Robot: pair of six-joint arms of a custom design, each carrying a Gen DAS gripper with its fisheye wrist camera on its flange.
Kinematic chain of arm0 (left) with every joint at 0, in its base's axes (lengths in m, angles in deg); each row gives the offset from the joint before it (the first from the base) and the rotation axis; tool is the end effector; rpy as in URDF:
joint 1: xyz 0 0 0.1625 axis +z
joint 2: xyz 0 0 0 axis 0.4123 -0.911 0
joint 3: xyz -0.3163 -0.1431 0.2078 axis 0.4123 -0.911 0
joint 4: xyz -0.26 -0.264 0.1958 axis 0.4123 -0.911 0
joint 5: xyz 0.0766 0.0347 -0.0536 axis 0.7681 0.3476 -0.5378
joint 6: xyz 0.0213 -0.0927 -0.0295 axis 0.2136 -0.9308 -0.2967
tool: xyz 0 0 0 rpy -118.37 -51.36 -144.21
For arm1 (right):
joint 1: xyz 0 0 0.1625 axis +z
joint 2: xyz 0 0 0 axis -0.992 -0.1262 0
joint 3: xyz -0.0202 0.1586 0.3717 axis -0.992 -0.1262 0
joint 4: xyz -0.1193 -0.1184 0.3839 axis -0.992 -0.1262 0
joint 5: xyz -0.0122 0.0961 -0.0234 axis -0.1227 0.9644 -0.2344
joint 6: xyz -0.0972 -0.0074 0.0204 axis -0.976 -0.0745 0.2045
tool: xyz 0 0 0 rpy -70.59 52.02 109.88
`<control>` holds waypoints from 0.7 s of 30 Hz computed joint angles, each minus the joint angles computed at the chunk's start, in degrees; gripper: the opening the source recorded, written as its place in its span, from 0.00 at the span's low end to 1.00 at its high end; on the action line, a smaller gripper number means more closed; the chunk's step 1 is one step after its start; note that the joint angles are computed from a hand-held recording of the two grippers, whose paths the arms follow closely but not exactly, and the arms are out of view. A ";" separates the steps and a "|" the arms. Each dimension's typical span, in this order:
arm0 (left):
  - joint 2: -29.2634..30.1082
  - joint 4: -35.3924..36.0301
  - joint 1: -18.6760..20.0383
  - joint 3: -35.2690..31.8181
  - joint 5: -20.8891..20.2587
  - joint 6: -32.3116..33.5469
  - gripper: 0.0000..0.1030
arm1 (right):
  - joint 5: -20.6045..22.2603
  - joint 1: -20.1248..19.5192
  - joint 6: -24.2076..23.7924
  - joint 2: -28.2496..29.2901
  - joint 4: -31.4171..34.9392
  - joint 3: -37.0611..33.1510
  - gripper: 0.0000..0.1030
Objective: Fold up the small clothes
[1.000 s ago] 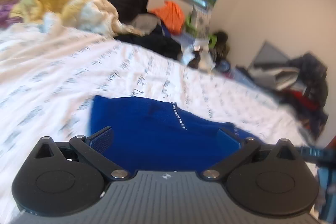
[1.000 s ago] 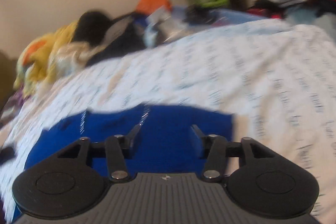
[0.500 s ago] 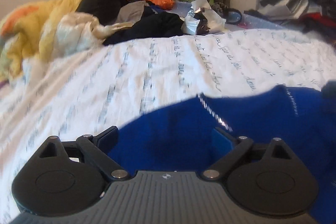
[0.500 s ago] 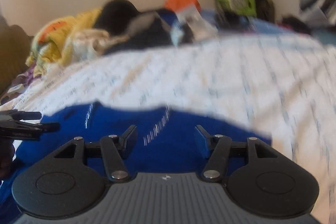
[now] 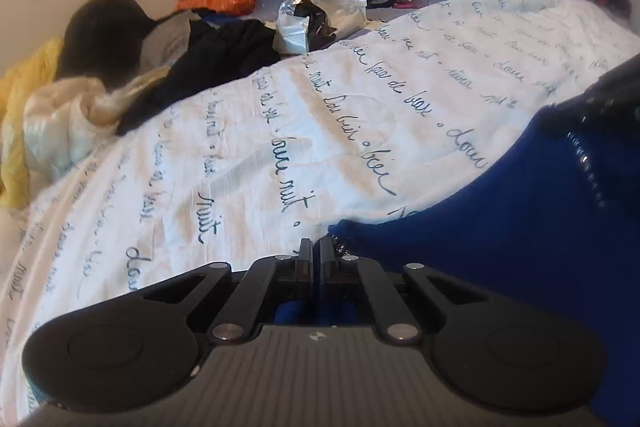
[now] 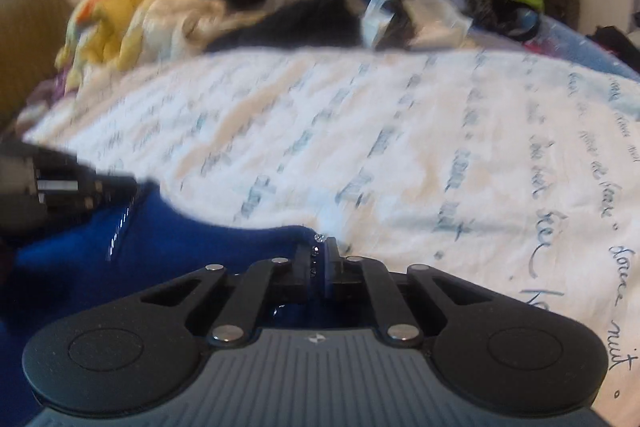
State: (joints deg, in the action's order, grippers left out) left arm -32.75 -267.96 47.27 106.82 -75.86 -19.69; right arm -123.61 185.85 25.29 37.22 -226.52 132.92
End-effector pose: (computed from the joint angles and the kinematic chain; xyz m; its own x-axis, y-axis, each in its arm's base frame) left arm -0.0060 -0.6206 0.2622 -0.4227 0.4131 -0.8066 0.8346 0.5243 -0.1689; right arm 0.2428 -0.6159 0.0008 -0.8030 -0.2727 0.5300 -0.5566 0.6610 -0.5033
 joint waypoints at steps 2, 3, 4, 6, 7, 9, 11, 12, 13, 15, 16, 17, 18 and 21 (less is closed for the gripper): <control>1.09 -2.02 0.08 -0.44 0.35 -0.96 0.06 | -1.52 -0.18 0.49 1.84 -2.80 -0.33 0.05; 1.30 -2.31 -0.21 -0.45 1.10 -1.22 0.06 | -1.66 -0.16 -1.48 3.35 -6.76 -0.39 0.05; 1.17 -2.33 -0.60 -0.25 2.08 -1.68 0.09 | -2.80 0.31 -2.83 4.49 -9.44 -0.61 0.06; -0.57 -2.62 -1.52 1.18 3.68 -3.86 0.21 | -7.41 2.05 -1.10 4.68 -8.22 -1.25 0.20; -2.74 -2.90 -2.09 3.07 3.48 -5.87 0.29 | -9.65 3.10 1.75 3.98 -7.55 -0.62 0.23; -9.06 -1.68 -2.47 8.28 -1.48 -11.94 0.64 | -7.23 4.25 6.31 1.50 -13.29 4.80 0.26; -15.72 2.29 -2.61 13.81 -7.17 -16.50 0.90 | -3.59 4.97 8.63 -0.36 -17.10 10.16 0.34; -17.99 5.08 -2.89 15.91 -7.86 -18.11 0.89 | -4.24 5.65 9.28 -0.69 -16.66 11.65 0.41; -19.27 8.06 -2.94 17.23 -7.70 -18.98 0.86 | -6.19 6.37 9.94 -0.66 -15.28 12.43 0.43; -18.33 6.82 -2.34 19.47 -4.69 -17.54 0.87 | -9.66 6.33 8.15 1.07 -16.30 13.55 0.44; -18.56 2.60 -2.23 21.22 -4.97 -14.91 0.98 | -8.66 5.98 3.78 1.83 -20.41 14.76 0.46; -17.96 0.78 -2.28 21.47 -3.12 -14.68 1.00 | -9.58 5.81 0.06 3.35 -24.95 15.29 0.47; -18.30 1.36 -2.46 21.18 -1.68 -16.84 0.98 | -11.35 6.31 -1.26 3.77 -27.08 15.67 0.58; -25.57 11.11 -3.56 22.28 -2.65 -25.91 0.95 | -19.44 9.85 8.99 1.55 -24.51 17.85 0.62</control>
State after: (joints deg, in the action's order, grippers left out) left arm -58.32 -256.85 43.71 129.10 -78.50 -45.59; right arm -143.05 195.69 34.28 38.77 -251.03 150.77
